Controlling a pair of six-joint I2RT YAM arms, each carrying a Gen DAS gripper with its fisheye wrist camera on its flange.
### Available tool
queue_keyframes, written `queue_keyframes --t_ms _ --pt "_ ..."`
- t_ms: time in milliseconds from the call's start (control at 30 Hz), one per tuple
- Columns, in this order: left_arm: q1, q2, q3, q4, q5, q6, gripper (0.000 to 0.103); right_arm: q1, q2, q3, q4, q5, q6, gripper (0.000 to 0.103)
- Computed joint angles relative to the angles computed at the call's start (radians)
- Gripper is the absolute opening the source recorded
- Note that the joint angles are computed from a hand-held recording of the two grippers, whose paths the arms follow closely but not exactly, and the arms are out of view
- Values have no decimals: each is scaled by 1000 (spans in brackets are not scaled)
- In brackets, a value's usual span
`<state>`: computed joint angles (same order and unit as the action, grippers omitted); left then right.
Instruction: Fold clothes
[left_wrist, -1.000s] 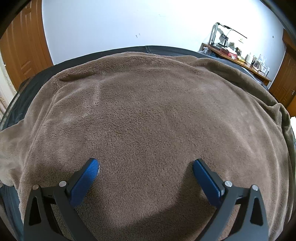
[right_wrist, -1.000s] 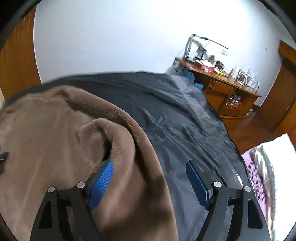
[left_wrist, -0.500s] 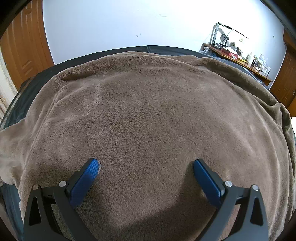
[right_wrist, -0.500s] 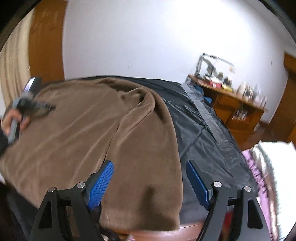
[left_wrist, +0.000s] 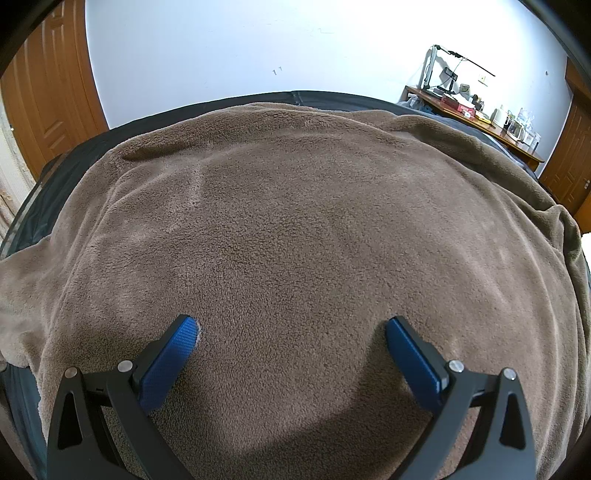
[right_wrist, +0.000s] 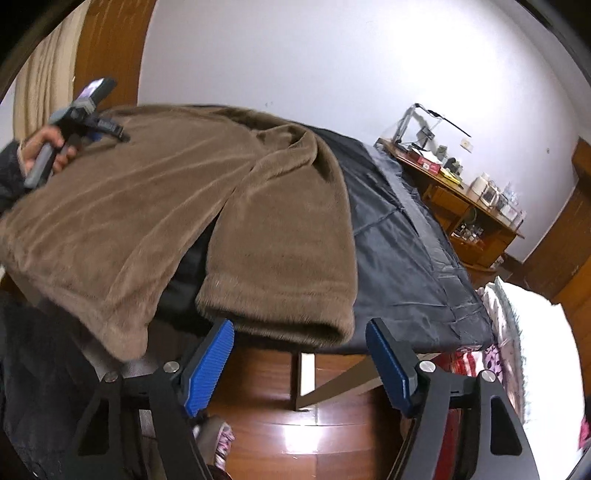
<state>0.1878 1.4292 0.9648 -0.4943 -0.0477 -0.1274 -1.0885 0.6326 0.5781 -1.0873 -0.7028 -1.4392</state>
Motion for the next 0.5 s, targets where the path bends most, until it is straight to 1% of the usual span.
queue_keyframes --t_ms 67,133,233,300,333,367,400,433,500 --pt "-1 -1 -1 0 -2 -1 102 47 -89 -46 50 37 40 76" --pt "-1 -3 -2 -2 -2 -1 102 166 -171 -92 137 106 149 76" --pt "-2 -4 -2 -2 -2 -3 102 324 -194 -126 235 204 264 74" --pt "-1 -3 -2 0 -2 -1 102 415 -158 -132 288 261 340 64" --pt "0 -3 -3 0 -1 0 102 447 -122 -126 311 280 385 61" --pt "0 -4 -4 0 -1 0 102 465 -89 -121 330 293 423 50" --pt "0 -6 -5 0 -2 -1 102 475 -54 -117 355 309 466 33" --pt "-1 -6 -5 -1 -2 -2 102 484 -17 -112 383 325 512 26" --pt "-1 -7 -6 0 -2 -1 102 460 56 -101 447 318 580 13"
